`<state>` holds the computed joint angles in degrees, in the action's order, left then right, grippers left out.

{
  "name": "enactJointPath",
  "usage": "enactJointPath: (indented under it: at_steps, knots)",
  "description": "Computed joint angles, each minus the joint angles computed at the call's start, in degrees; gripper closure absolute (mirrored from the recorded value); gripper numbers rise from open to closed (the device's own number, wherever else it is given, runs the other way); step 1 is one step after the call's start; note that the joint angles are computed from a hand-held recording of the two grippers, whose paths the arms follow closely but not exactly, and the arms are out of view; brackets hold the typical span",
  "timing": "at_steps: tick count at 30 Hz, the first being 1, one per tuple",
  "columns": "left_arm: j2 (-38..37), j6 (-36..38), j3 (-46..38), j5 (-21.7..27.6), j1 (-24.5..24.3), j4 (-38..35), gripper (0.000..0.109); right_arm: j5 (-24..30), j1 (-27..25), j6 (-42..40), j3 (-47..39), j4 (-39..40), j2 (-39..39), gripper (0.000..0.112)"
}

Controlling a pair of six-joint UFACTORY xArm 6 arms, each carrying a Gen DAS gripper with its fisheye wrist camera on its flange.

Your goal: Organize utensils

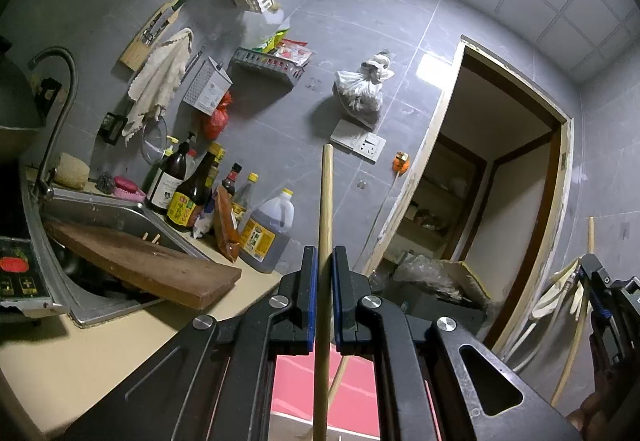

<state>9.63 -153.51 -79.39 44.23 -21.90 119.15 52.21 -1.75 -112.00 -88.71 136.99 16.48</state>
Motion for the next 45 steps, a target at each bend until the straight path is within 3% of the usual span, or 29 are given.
enactJointPath:
  at_steps: [19,31,35,45]
  knots:
    - [0.05,-1.86,0.13,-1.92,1.02,2.07,0.104,-0.49,-0.82,9.11,-0.73,-7.88,0.93,0.106]
    - [0.29,-0.49,0.76,-0.54,0.17,0.31,0.104,2.61,-1.73,12.93,-0.62,-8.72,0.45,0.106]
    - [0.8,0.48,0.48,0.17,-0.6,0.12,0.104,2.77,-1.57,12.35,-0.01,-8.09,-0.25,0.106]
    - [1.3,0.8,0.06,-0.5,-0.65,-0.71,0.103,-1.75,1.28,1.06,1.85,-1.65,-1.75,0.106]
